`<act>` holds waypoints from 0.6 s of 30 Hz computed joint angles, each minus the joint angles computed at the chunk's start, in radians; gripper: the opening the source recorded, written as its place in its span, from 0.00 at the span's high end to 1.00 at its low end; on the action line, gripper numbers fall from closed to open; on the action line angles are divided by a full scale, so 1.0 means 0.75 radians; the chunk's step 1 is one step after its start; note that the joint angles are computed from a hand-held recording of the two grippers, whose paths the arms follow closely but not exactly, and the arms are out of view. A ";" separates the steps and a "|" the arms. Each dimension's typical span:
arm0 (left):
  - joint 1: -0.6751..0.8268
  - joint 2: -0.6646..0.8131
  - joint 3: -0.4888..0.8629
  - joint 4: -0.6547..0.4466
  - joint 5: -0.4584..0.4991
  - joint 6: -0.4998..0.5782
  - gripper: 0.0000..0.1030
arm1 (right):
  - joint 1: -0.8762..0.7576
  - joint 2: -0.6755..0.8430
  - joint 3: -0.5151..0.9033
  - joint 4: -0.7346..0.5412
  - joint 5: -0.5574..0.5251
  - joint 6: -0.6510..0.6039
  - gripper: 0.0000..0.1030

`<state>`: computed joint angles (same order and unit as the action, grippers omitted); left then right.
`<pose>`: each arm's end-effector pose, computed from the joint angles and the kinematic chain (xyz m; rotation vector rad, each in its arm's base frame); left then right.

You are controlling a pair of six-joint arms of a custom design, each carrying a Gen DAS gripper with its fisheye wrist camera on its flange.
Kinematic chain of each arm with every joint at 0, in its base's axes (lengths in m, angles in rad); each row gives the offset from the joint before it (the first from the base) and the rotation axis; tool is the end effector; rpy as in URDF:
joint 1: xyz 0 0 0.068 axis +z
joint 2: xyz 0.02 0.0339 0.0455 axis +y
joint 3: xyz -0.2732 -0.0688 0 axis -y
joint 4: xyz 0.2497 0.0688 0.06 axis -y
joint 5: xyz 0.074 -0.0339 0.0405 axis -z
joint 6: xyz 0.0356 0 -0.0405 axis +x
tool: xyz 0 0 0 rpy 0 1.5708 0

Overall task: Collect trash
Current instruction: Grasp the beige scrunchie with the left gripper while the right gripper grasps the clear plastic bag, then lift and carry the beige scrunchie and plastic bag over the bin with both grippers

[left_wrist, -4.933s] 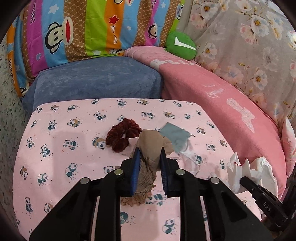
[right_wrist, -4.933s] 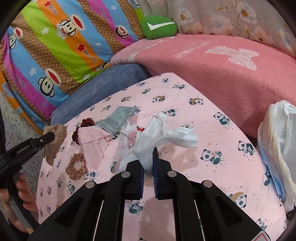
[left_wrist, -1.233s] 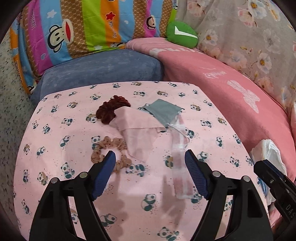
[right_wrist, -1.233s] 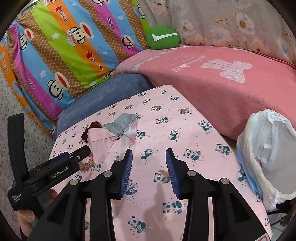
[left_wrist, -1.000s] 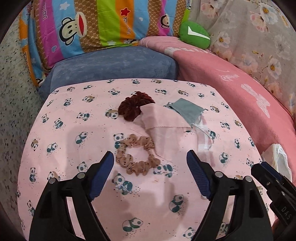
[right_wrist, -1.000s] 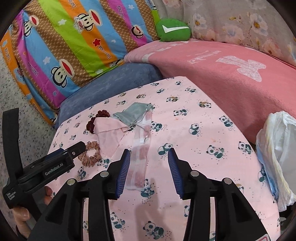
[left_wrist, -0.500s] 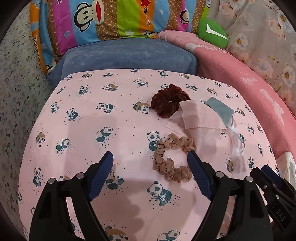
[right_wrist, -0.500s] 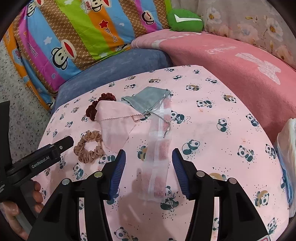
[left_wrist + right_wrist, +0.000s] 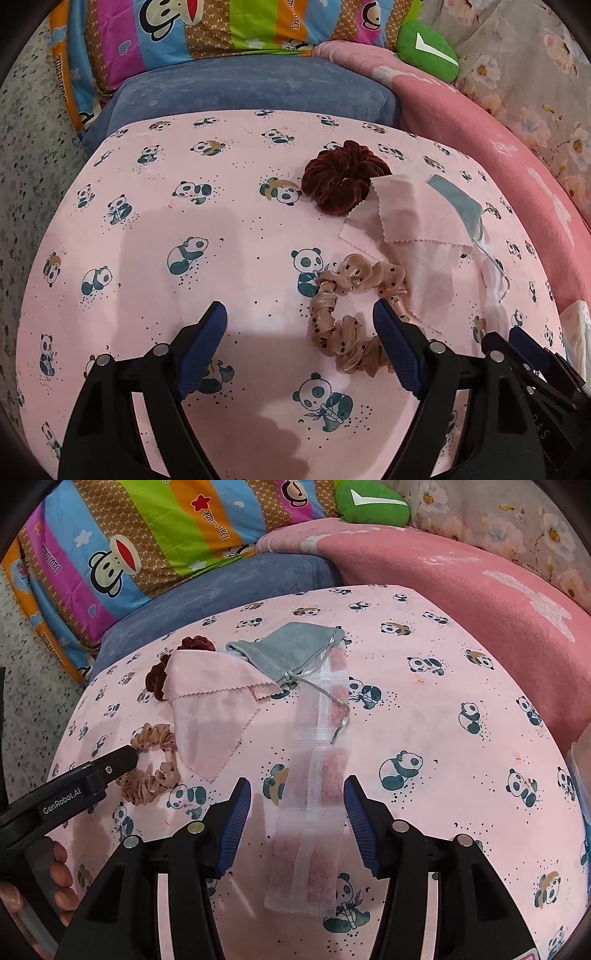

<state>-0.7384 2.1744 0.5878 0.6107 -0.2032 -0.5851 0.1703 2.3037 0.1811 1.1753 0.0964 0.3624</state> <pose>0.2209 -0.1913 -0.0024 0.1153 2.5366 -0.2739 0.1847 0.0283 -0.0164 0.2800 2.4987 0.0963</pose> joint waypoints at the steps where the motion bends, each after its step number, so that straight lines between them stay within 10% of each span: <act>1: 0.004 0.007 0.002 0.002 0.015 0.003 0.32 | 0.005 0.007 0.007 -0.008 0.010 0.002 0.48; 11: -0.022 0.004 -0.020 0.027 0.043 -0.005 0.76 | 0.061 0.078 -0.003 0.049 0.124 -0.040 0.71; 18: -0.087 -0.063 -0.057 0.020 0.032 -0.036 0.84 | 0.018 0.088 -0.076 0.129 0.023 -0.047 0.89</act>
<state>-0.8035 2.1269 0.5452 0.6261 -0.1795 -0.6122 0.1835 2.3693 0.1245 1.2718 0.1139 0.3271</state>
